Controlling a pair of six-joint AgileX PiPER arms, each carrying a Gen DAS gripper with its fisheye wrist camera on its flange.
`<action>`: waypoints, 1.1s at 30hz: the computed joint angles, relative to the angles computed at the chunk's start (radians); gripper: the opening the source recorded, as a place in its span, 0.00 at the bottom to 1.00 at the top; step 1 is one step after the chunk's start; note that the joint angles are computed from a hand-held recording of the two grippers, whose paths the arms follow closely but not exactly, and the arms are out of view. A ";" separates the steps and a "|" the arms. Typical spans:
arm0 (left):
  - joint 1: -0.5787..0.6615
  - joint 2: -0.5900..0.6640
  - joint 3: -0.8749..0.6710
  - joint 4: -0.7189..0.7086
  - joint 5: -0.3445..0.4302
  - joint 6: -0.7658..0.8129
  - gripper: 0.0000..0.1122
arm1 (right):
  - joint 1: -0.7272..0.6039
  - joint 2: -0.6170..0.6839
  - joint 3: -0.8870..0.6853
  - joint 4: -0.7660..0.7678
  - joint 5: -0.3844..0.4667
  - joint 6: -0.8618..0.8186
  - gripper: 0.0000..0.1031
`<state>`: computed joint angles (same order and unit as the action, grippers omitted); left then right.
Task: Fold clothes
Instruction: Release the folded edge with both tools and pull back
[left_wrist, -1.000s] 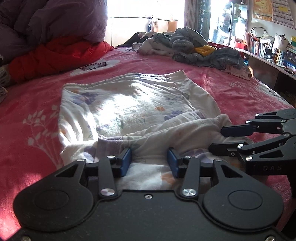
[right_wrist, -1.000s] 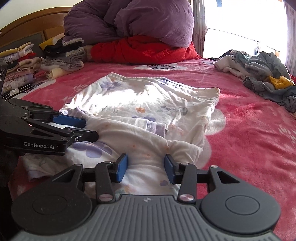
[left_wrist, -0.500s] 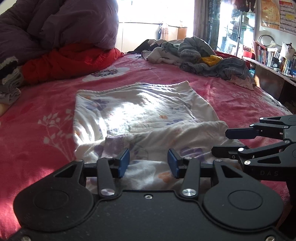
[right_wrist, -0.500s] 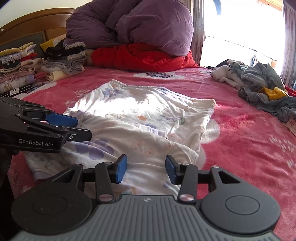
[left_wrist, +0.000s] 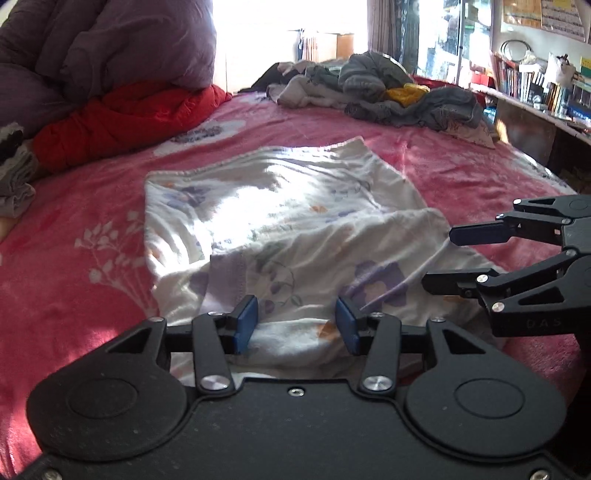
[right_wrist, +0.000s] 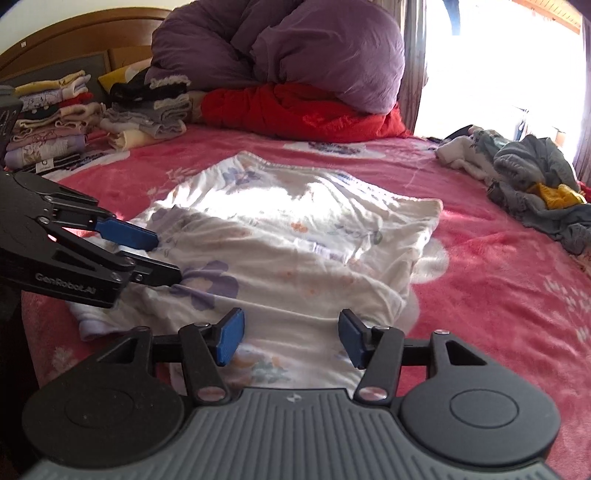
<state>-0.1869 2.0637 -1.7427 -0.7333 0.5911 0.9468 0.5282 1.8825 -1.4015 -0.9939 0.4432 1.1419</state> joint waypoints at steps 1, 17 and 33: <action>0.005 -0.002 -0.001 0.002 -0.022 -0.015 0.41 | 0.000 -0.008 0.012 -0.066 -0.006 0.068 0.56; 0.000 0.113 -0.124 -0.008 0.009 0.034 0.40 | -0.036 0.094 -0.082 -0.024 -0.080 0.046 0.56; 0.091 0.098 -0.136 -0.152 0.117 -0.116 0.41 | -0.076 0.015 0.016 -0.121 -0.181 0.210 0.60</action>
